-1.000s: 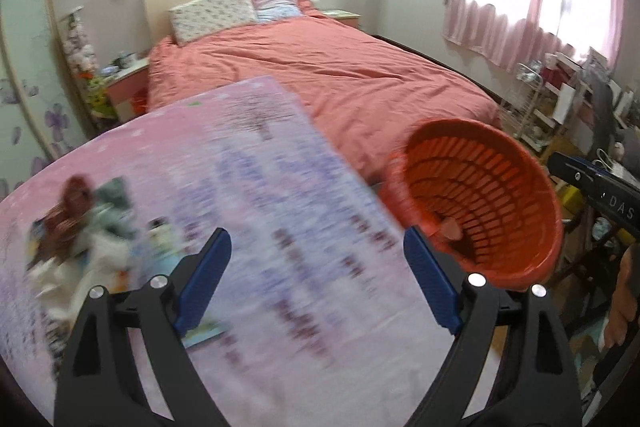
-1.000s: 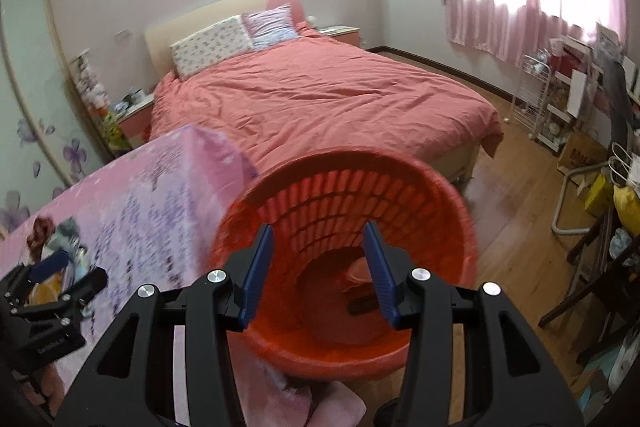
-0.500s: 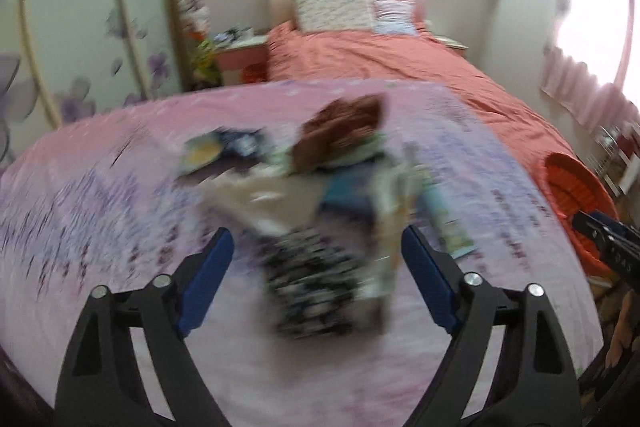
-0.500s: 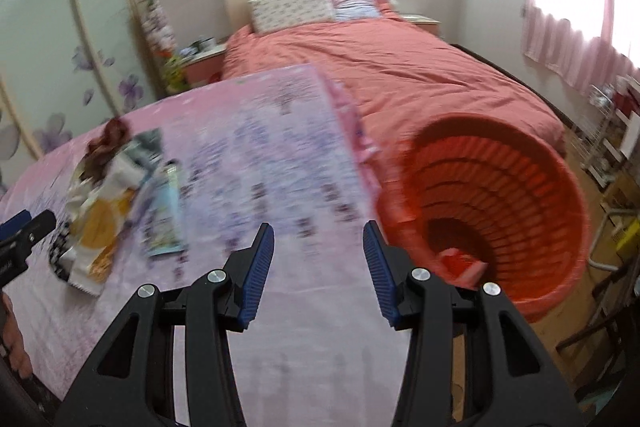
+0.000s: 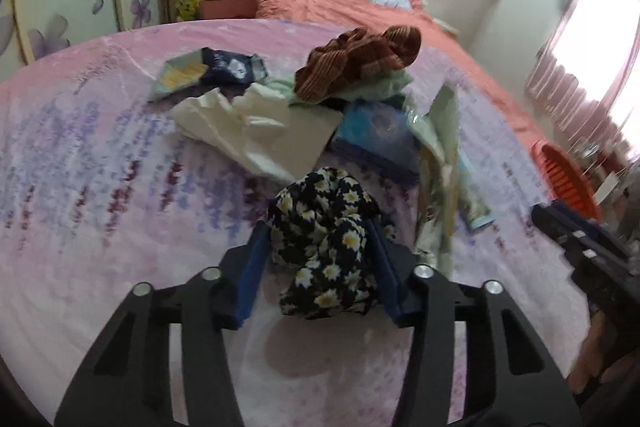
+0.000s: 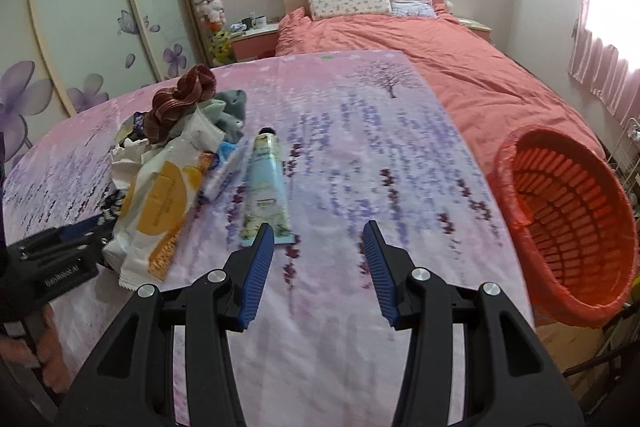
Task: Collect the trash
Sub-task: 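Grasp the black floral cloth with the left tool while the right tool grasps the hand cream tube, then lift the black floral cloth with the left tool while the right tool lifts the hand cream tube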
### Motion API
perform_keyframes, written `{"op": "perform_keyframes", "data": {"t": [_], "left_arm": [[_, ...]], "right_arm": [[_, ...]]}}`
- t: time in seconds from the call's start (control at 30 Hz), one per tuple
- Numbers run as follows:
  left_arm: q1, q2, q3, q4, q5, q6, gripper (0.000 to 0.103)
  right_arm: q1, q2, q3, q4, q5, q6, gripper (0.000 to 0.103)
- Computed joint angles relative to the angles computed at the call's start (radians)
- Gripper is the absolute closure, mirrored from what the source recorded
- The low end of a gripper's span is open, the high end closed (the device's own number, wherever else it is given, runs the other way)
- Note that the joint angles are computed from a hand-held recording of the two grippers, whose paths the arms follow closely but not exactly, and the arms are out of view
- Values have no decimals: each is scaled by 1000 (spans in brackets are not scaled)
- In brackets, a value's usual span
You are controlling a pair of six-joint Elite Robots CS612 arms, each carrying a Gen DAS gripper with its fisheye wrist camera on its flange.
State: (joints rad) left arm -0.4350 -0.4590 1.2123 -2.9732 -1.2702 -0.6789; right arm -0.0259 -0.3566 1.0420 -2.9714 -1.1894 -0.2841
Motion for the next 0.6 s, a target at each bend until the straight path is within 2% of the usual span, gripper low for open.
{"op": "perform_keyframes", "data": {"t": [0.1, 0.17, 0.33, 0.4, 0.47, 0.6], "left_arm": [[1, 0, -5, 27, -1, -4, 83], [-3, -8, 11, 27, 26, 15, 85], [5, -46, 83, -3, 95, 11, 86], [11, -58, 104, -3, 120, -5, 86], [21, -66, 118, 6, 129, -27, 85], [38, -67, 118, 41, 131, -59, 83]], "right_arm": [[9, 15, -34, 47, 19, 4, 56], [16, 29, -62, 84, 28, 6, 56], [39, 64, -142, 162, -3, 2, 56], [46, 73, -157, 176, -25, -4, 59], [55, 81, -167, 169, -55, -15, 68], [57, 76, -156, 151, -70, -24, 69]]}}
